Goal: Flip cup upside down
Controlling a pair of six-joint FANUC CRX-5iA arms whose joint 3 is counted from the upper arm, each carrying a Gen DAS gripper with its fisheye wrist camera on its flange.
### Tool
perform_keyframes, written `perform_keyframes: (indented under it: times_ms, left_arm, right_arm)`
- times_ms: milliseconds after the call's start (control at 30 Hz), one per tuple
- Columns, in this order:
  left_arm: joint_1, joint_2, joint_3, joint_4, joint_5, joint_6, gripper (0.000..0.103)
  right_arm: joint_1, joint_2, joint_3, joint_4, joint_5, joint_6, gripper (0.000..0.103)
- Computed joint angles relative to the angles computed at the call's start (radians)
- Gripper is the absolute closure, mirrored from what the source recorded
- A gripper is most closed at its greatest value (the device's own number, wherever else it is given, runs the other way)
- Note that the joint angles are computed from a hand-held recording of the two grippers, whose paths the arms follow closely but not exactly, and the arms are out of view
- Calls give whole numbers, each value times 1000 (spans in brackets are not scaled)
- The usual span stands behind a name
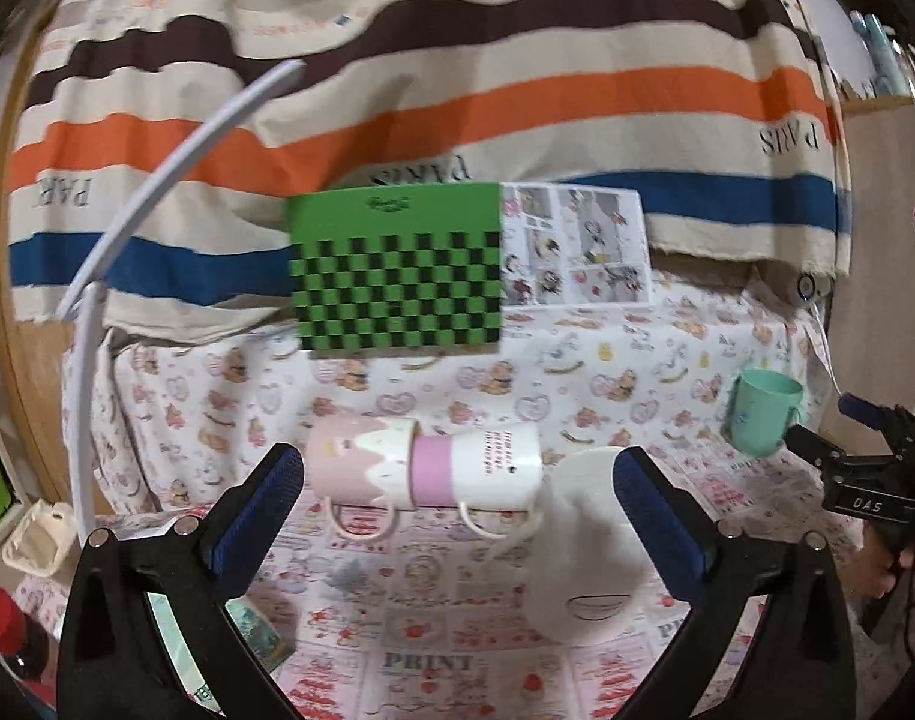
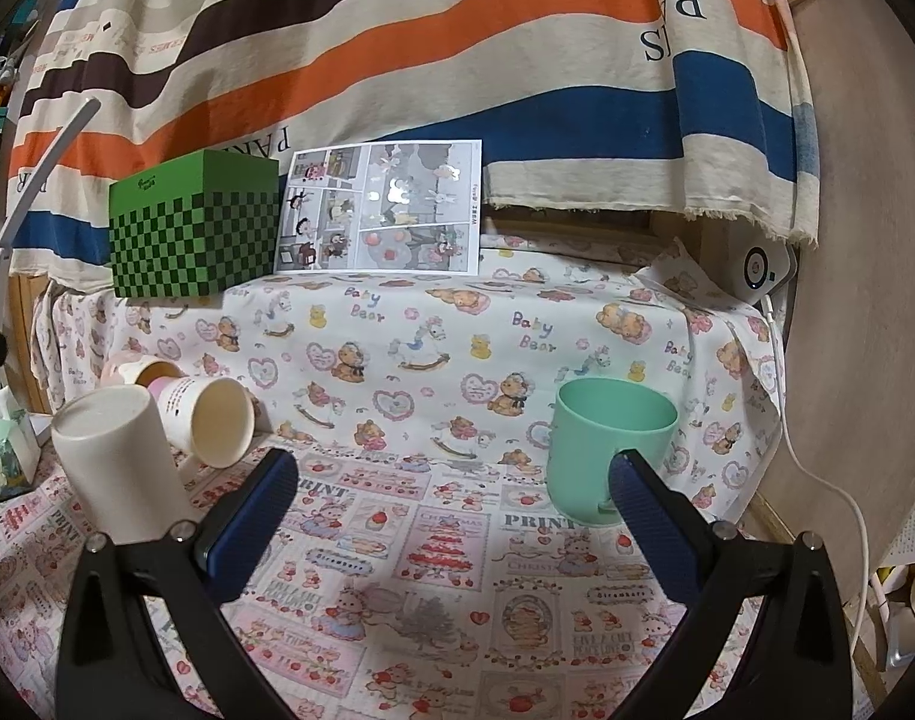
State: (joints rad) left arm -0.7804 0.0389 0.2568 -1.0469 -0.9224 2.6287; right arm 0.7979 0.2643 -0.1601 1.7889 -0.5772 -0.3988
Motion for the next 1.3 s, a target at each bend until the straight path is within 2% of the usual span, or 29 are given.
perform_keyframes:
  times_ms: [67, 133, 267, 367, 467, 567, 733, 833, 900, 1000, 1300]
  left_arm:
    - [-6, -15, -32, -39, 5, 79, 1]
    - [2, -21, -49, -38, 19, 113, 1]
    - [-4, -8, -45, -53, -16, 130, 1]
    - [19, -12, -54, -11, 10, 114, 1]
    - [13, -3, -49, -18, -8, 122, 1]
    - [7, 7, -47, -21, -40, 158, 1]
    - [-7, 43, -16, -24, -92, 116, 1]
    - [-39, 51, -10, -79, -125, 138, 1]
    - [-64, 72, 16, -114, -187, 134, 1]
    - [-54, 60, 2, -101, -151, 129, 1]
    - [-41, 52, -4, -85, -145, 142, 0]
  right_arm:
    - [0, -1, -1, 0, 1, -2, 0]
    - [0, -1, -1, 1, 1, -1, 0]
    - [1, 0, -1, 1, 2, 3, 0]
    - [0, 0, 0, 2, 8, 7, 0]
    - [0, 1, 2, 2, 10, 12, 0]
    - [-1, 1, 2, 3, 14, 15, 0]
    - [3, 4, 5, 7, 3, 26, 0]
    - [3, 5, 7, 2, 6, 34, 0]
    - [2, 5, 8, 3, 9, 34, 0]
    - [3, 5, 8, 1, 10, 38, 0]
    - [3, 7, 9, -1, 9, 38, 0]
